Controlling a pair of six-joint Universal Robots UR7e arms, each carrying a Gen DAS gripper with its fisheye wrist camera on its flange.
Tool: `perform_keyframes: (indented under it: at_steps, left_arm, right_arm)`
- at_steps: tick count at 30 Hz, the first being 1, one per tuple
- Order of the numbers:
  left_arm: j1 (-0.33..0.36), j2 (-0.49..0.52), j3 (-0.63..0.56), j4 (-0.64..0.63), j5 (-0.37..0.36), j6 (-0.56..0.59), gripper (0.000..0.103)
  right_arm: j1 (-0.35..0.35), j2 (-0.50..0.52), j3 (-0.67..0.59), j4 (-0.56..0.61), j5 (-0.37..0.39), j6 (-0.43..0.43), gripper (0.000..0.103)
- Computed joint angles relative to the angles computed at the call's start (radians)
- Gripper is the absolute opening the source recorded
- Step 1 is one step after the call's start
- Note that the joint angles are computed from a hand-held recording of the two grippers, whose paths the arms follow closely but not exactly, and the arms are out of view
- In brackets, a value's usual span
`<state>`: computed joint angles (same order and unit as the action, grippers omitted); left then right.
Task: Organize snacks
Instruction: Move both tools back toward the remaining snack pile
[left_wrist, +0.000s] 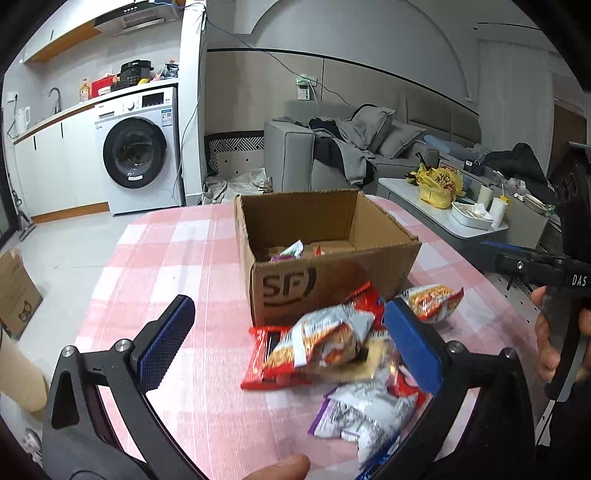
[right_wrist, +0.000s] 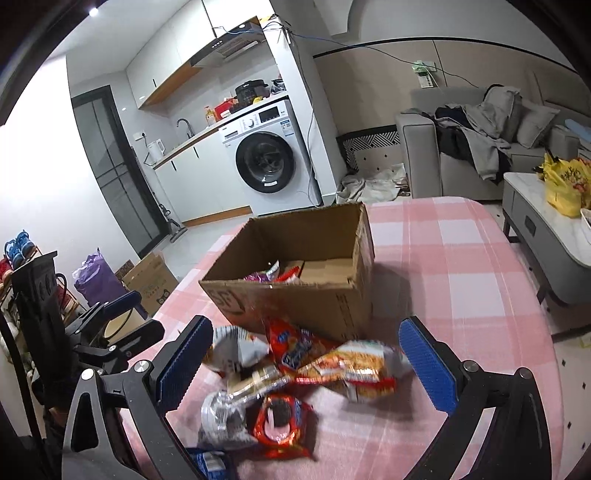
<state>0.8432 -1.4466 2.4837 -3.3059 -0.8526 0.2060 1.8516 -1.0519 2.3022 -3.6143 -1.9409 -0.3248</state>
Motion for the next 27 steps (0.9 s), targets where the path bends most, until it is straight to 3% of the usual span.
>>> perform_keyframes:
  at_steps: [12, 19, 27]
  left_arm:
    - [0.024, -0.034, 0.041, 0.077, -0.009, -0.065, 0.102]
    - [0.047, -0.01, 0.043, 0.083, -0.02, -0.068, 0.102]
    - [0.061, 0.014, 0.038, 0.11, -0.043, -0.064, 0.102]
  right_arm:
    - [-0.009, 0.013, 0.063, -0.025, -0.033, 0.002, 0.103]
    - [-0.034, 0.033, 0.061, 0.005, -0.024, 0.003, 0.103]
    - [-0.039, 0.081, 0.03, 0.064, -0.082, -0.009, 0.103]
